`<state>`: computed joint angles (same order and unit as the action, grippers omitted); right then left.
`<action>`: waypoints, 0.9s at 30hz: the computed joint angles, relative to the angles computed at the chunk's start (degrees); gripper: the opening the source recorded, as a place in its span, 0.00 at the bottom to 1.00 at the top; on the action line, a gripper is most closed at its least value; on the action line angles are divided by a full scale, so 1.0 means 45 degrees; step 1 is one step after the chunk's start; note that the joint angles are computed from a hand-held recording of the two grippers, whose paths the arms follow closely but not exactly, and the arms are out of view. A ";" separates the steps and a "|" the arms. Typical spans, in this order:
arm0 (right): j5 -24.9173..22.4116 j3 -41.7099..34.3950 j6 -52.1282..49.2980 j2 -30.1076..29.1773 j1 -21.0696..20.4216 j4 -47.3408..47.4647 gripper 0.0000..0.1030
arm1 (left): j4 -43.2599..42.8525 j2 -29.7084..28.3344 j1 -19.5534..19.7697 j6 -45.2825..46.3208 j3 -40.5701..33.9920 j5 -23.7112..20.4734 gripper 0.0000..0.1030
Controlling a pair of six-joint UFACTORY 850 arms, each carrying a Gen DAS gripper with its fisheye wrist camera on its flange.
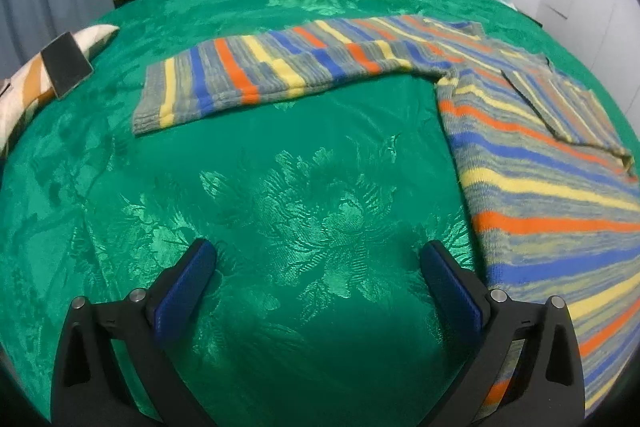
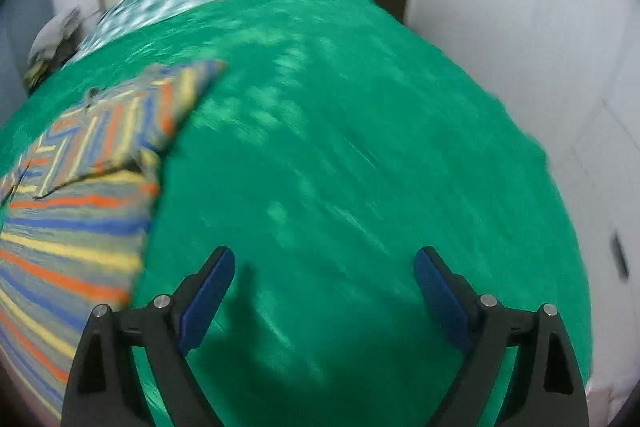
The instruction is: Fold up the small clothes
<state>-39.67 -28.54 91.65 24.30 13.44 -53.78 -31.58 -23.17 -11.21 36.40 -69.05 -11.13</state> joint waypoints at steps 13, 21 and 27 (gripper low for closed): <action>-0.0443 0.0905 0.2275 -0.0106 0.0693 -0.1030 1.00 | -0.5530 0.0354 0.1869 0.2382 -0.0976 -0.3002 0.99; -0.0708 0.0855 0.2377 -0.0253 0.0849 -0.1120 1.00 | -0.0722 -0.4170 0.2649 -0.4969 -0.7193 -0.5993 0.88; -0.0953 0.0848 0.2374 -0.0278 0.0997 -0.1080 1.00 | 0.0681 -0.4429 0.1945 -0.4832 -0.8612 -0.6311 0.01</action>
<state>-43.96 -24.72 102.33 23.05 17.92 -58.64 -28.51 -43.09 -2.46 14.66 -107.81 -39.53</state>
